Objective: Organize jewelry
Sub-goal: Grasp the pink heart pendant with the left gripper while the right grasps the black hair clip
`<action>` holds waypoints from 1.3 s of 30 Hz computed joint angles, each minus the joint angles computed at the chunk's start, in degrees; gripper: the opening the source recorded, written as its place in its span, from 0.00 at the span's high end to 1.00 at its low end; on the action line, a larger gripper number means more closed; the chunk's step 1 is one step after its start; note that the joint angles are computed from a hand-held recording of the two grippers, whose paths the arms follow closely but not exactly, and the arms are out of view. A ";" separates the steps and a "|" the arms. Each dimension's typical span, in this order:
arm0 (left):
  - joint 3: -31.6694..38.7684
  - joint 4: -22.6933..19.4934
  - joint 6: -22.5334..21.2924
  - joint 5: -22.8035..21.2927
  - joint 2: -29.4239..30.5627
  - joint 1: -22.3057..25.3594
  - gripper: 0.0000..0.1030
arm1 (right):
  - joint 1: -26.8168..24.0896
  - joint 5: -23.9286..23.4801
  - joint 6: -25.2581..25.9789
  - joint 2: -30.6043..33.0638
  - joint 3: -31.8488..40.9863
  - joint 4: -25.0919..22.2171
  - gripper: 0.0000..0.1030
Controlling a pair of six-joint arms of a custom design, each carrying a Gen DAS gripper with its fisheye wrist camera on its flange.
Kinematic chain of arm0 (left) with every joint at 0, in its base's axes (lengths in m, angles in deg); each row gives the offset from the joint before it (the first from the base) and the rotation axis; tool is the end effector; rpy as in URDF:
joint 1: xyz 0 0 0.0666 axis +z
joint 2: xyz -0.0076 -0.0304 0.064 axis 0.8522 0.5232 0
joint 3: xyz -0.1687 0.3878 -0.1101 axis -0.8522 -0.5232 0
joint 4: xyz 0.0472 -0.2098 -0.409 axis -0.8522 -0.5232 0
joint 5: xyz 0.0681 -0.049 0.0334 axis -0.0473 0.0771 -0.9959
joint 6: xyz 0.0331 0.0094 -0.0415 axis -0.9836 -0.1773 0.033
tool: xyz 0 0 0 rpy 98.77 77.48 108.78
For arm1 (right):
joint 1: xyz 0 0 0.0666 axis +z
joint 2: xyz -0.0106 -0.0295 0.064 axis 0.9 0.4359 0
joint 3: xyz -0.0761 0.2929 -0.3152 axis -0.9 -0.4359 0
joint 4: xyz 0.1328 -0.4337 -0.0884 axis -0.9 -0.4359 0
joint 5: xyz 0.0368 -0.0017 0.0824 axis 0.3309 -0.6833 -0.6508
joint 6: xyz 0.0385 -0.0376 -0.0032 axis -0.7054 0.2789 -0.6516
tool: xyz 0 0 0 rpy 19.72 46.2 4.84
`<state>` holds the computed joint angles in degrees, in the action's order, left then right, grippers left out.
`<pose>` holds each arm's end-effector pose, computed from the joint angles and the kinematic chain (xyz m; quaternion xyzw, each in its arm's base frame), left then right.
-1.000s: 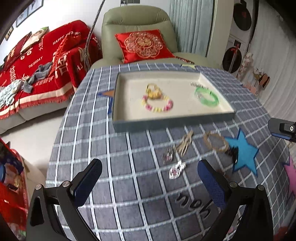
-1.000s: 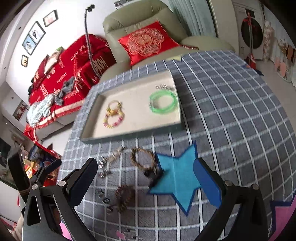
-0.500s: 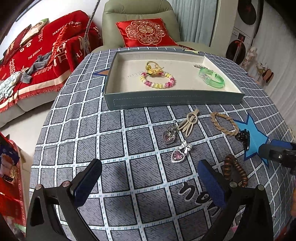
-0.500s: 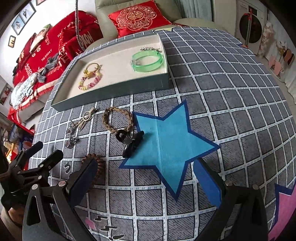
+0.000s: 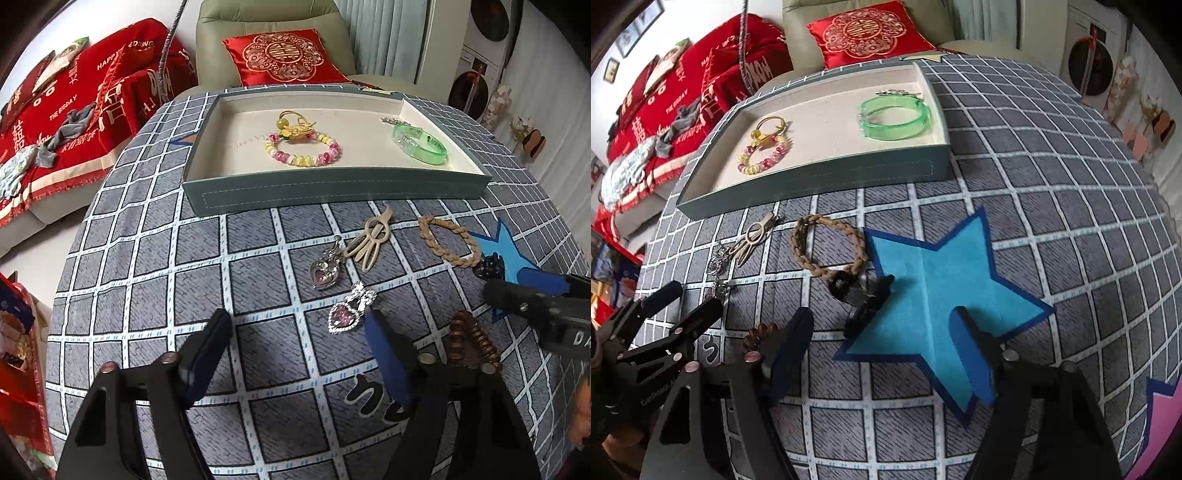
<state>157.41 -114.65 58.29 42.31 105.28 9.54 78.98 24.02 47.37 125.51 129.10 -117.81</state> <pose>0.3493 -0.3772 0.3750 -0.0592 0.9546 0.0000 0.2918 0.4214 0.1155 0.3961 -0.1262 0.9661 0.0887 0.2071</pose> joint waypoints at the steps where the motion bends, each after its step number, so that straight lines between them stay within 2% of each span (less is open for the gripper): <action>1: 0.27 -0.10 -0.28 -0.14 0.25 -0.07 0.22 | 0.37 0.53 0.15 0.03 0.01 0.18 0.28; 2: 0.59 -0.05 -0.67 -0.07 0.53 -0.14 0.24 | 0.84 1.39 0.42 0.03 -0.04 0.44 0.32; 3: 0.76 0.18 -1.02 0.02 0.71 -0.20 0.29 | 1.38 2.50 0.71 0.01 -0.08 0.70 0.35; 5: 1.19 0.39 -1.96 -0.08 1.06 -0.45 0.38 | 2.20 4.45 1.11 -0.09 -0.19 1.11 0.50; 7: 1.30 0.94 -2.62 0.17 1.19 -0.67 0.42 | 2.52 5.06 1.46 -0.27 -0.37 1.41 0.59; 9: 1.30 1.77 -3.60 0.04 1.27 -1.00 0.63 | 2.50 5.40 1.87 -0.54 -0.58 1.63 0.70; 10: 1.31 2.09 -4.08 0.10 1.28 -1.13 0.67 | 2.42 5.51 1.89 -0.64 -0.68 1.73 0.80; 11: 1.14 2.77 -4.62 0.30 1.15 -1.22 0.69 | 2.23 5.38 1.80 -0.76 -0.81 1.83 0.87; 13: 0.56 4.10 -4.96 0.96 0.73 -1.36 0.69 | 1.50 4.46 1.60 -1.00 -1.01 1.93 0.91; 18: -1.09 6.62 -3.69 2.80 -0.82 -0.98 0.69 | -0.21 1.73 1.24 -1.75 -1.56 1.96 0.92; 29: -2.49 7.98 -2.95 1.69 -4.14 -1.56 0.69 | -3.38 -4.96 2.18 -4.63 -2.11 1.39 0.93; 39: -2.10 8.40 -4.39 -0.30 -5.92 -1.89 0.69 | -3.83 -6.64 2.64 -5.88 -1.06 0.97 0.93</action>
<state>155.31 -106.26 53.90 42.02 99.36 7.64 75.15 17.38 50.01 119.63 128.03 -116.84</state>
